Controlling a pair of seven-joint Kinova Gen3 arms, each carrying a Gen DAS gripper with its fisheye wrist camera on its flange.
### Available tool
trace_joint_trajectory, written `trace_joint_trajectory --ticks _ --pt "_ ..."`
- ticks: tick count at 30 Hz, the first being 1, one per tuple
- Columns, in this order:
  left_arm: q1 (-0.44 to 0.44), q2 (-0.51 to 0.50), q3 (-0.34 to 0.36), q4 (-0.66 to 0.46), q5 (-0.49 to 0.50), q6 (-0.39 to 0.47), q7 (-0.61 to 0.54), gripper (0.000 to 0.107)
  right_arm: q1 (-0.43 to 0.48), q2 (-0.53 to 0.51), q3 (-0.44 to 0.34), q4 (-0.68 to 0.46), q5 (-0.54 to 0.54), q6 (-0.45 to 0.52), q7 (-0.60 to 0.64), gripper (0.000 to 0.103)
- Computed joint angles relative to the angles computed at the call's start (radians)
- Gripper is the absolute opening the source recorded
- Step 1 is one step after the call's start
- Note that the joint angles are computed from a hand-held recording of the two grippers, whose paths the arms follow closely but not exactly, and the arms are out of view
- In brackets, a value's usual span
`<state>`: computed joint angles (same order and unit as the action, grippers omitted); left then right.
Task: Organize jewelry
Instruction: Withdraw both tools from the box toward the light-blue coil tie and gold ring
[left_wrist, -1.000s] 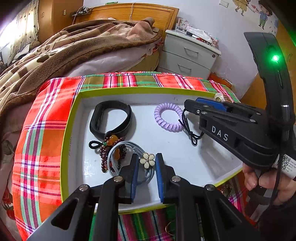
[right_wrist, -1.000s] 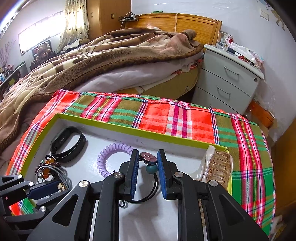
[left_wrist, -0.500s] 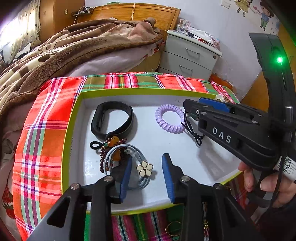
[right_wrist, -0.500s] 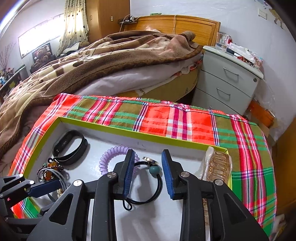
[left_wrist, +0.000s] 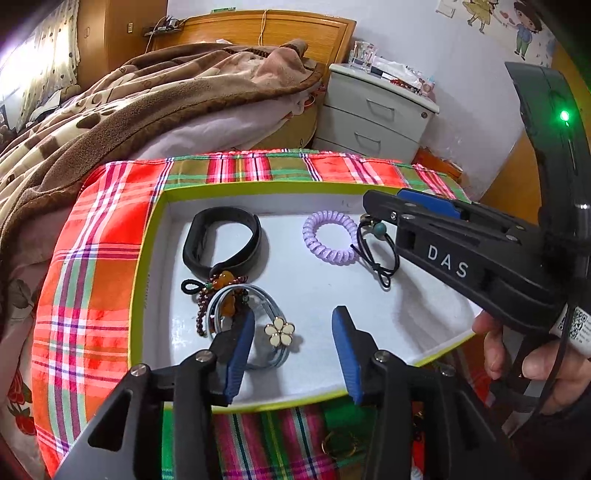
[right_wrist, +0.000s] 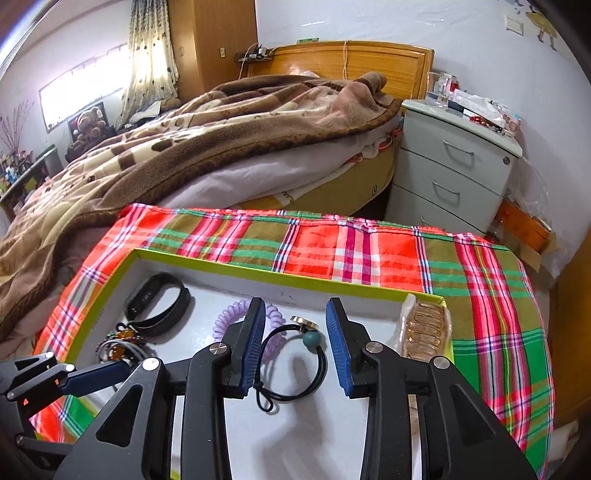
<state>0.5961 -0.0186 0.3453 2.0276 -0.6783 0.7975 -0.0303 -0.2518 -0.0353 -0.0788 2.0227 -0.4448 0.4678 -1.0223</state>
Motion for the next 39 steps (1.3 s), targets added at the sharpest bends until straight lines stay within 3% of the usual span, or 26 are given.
trace_joint_trajectory --ticks 5,11,14,20,30,33,39 --pt "0.009 -0.059 0.023 0.025 0.005 0.002 0.013 0.046 -0.003 -0.074 0.05 0.04 -0.119 0.027 0.118 0.036" --pt "-0.002 -0.126 0.109 0.054 0.018 0.054 0.074 0.046 -0.032 -0.188 0.138 0.103 -0.193 0.087 0.205 0.036" --pt "-0.012 -0.149 0.163 0.061 0.023 0.105 0.123 0.046 -0.039 -0.244 0.162 0.143 -0.184 0.114 0.215 0.036" --pt "-0.044 -0.202 0.252 0.095 0.055 0.124 0.185 0.046 -0.05 -0.325 0.217 0.202 -0.169 0.205 0.232 0.036" --pt "-0.112 -0.299 0.325 0.164 0.183 0.057 0.181 0.046 -0.064 -0.381 0.256 0.281 -0.146 0.29 0.228 0.036" --pt "-0.147 -0.318 0.37 0.172 0.209 0.058 0.177 0.046 -0.057 -0.388 0.237 0.293 -0.147 0.31 0.226 0.036" --pt "-0.193 -0.371 0.413 0.197 0.286 0.036 0.127 0.046 -0.043 -0.399 0.116 0.32 -0.089 0.263 0.139 0.036"
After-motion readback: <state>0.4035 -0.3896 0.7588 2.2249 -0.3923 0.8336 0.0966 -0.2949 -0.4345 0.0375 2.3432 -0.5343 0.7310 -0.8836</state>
